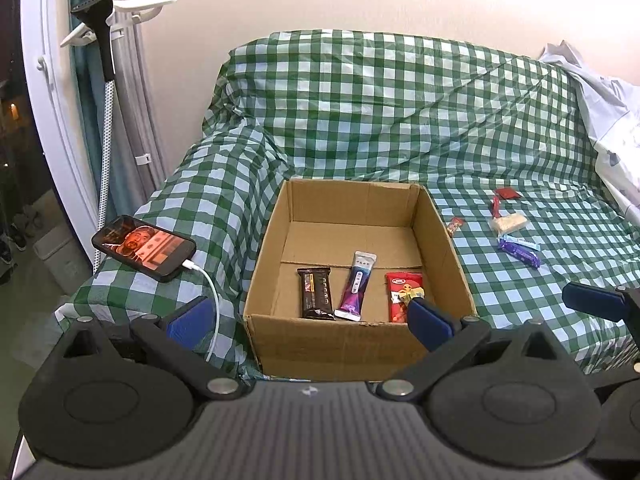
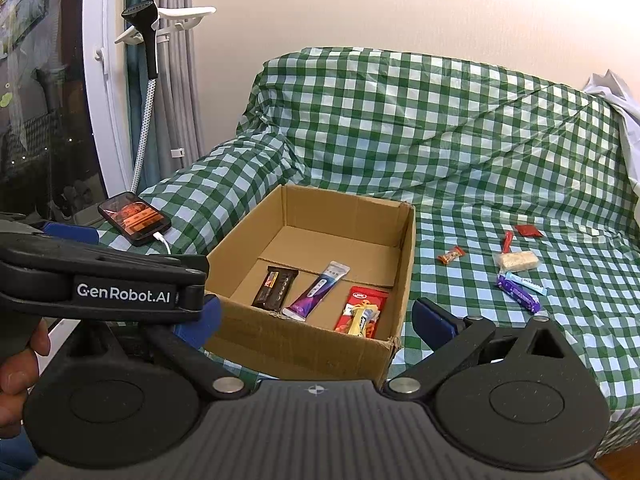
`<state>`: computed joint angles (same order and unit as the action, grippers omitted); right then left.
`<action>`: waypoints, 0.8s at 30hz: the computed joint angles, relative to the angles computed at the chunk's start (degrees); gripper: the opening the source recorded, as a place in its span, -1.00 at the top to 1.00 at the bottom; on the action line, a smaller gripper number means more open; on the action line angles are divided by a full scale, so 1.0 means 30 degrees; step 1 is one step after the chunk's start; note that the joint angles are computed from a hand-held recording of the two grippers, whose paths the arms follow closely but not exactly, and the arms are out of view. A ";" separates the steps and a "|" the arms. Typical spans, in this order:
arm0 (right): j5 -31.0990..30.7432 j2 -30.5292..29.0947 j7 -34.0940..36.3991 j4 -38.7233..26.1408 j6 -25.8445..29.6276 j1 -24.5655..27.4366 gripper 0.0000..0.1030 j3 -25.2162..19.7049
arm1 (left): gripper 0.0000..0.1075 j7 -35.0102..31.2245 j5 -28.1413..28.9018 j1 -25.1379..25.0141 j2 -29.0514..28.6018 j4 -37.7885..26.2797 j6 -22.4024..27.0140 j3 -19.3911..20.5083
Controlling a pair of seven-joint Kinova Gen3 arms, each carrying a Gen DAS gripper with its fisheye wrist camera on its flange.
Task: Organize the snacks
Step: 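Open both tools and lift them out of the box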
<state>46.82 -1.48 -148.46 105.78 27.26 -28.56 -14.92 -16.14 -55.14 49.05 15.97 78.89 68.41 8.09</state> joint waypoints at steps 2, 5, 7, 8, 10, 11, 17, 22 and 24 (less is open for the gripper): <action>-0.0045 0.0004 0.0051 0.0007 -0.0047 0.0018 -0.96 0.0022 | -0.91 0.0023 0.0023 -0.0008 -0.0052 0.0136 -0.0041 0.0015; -0.0113 0.0078 0.0087 0.0004 -0.0132 0.0035 -0.96 0.0072 | -0.91 0.0026 0.0027 -0.0052 -0.0063 0.0211 -0.0074 0.0036; -0.0143 0.0085 0.0111 -0.0006 -0.0132 0.0020 -0.96 0.0094 | -0.91 -0.0004 0.0040 -0.0056 -0.0031 0.0132 -0.0041 0.0045; -0.0160 0.0083 0.0130 -0.0006 -0.0135 0.0019 -0.96 0.0106 | -0.91 0.0018 0.0043 -0.0055 -0.0061 0.0208 -0.0064 0.0043; -0.0198 0.0068 0.0143 0.0007 -0.0142 0.0014 -0.96 0.0109 | -0.91 0.0031 0.0028 -0.0054 -0.0081 0.0278 -0.0072 0.0046; -0.0209 0.0082 0.0168 -0.0009 -0.0152 0.0023 -0.96 0.0121 | -0.91 0.0006 0.0031 -0.0071 -0.0060 0.0233 -0.0070 0.0054; -0.0195 0.0215 0.0060 0.0063 -0.0320 0.0027 -0.96 0.0206 | -0.91 -0.0236 0.0184 -0.0247 -0.0083 0.0299 -0.0264 0.0036; -0.0431 0.0207 0.0254 0.0072 -0.0373 0.0025 -0.96 0.0286 | -0.91 -0.0679 0.0405 -0.0445 -0.0031 0.0198 -0.0393 0.0008; -0.0581 0.0205 0.0253 0.0171 -0.0462 0.0036 -0.96 0.0310 | -0.91 -0.0874 0.0533 -0.0496 0.0033 0.0062 -0.0383 -0.0003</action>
